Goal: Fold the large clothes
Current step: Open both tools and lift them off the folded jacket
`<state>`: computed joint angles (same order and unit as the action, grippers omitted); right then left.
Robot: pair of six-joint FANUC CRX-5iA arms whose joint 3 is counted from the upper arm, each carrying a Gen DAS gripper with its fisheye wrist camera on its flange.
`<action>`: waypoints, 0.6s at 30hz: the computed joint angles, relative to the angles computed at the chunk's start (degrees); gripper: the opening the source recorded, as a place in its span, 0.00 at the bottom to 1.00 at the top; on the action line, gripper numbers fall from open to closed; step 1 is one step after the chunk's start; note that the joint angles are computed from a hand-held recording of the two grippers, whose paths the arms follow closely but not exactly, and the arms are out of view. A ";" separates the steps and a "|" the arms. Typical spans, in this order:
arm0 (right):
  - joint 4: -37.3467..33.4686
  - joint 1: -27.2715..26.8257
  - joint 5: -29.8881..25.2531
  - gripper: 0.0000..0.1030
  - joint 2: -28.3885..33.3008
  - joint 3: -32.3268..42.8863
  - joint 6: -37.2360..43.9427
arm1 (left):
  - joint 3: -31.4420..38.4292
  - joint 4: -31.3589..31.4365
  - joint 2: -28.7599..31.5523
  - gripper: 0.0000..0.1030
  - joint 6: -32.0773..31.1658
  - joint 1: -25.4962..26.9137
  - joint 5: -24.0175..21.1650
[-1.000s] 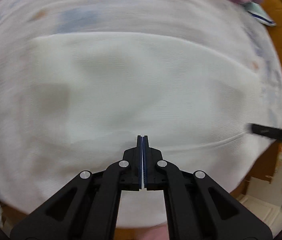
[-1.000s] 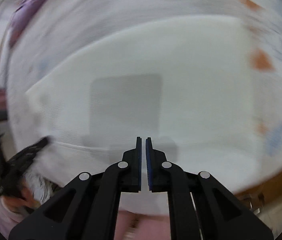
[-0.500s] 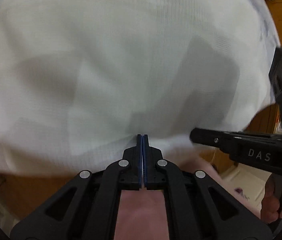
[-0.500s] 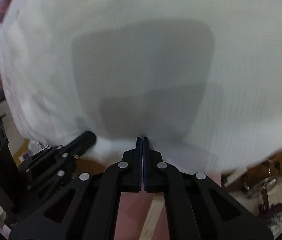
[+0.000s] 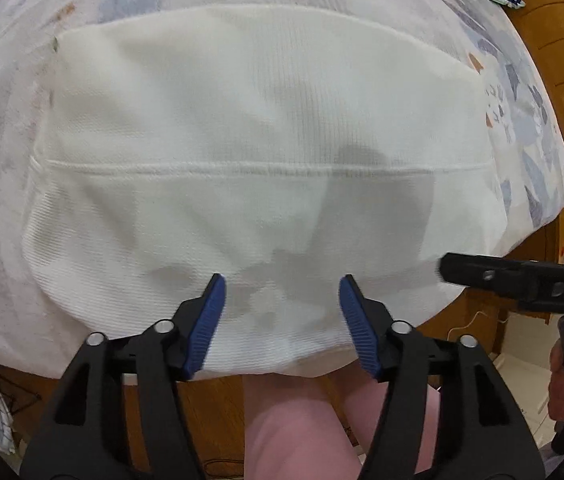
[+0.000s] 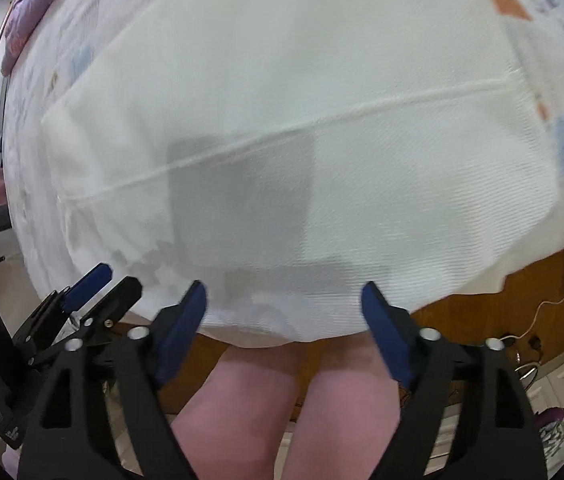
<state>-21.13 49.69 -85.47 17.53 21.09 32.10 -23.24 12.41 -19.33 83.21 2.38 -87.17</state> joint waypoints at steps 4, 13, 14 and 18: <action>1.71 -1.07 0.26 0.77 -3.41 -3.27 0.41 | 4.14 -1.78 0.53 0.76 -0.57 0.98 -1.73; 9.93 -8.13 0.56 0.91 -0.98 -1.63 0.14 | 10.16 -3.25 7.43 0.89 5.61 5.66 5.41; 11.93 -9.13 1.38 0.91 -0.18 -1.42 0.55 | 10.94 -3.91 8.78 0.89 6.22 6.33 6.38; 14.66 -12.83 2.68 0.92 4.27 0.99 2.43 | 15.38 -7.68 16.40 0.89 10.35 9.09 9.50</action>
<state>-6.48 36.86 -82.79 21.80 22.08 34.53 -7.86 4.74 -2.93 93.56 11.47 -77.67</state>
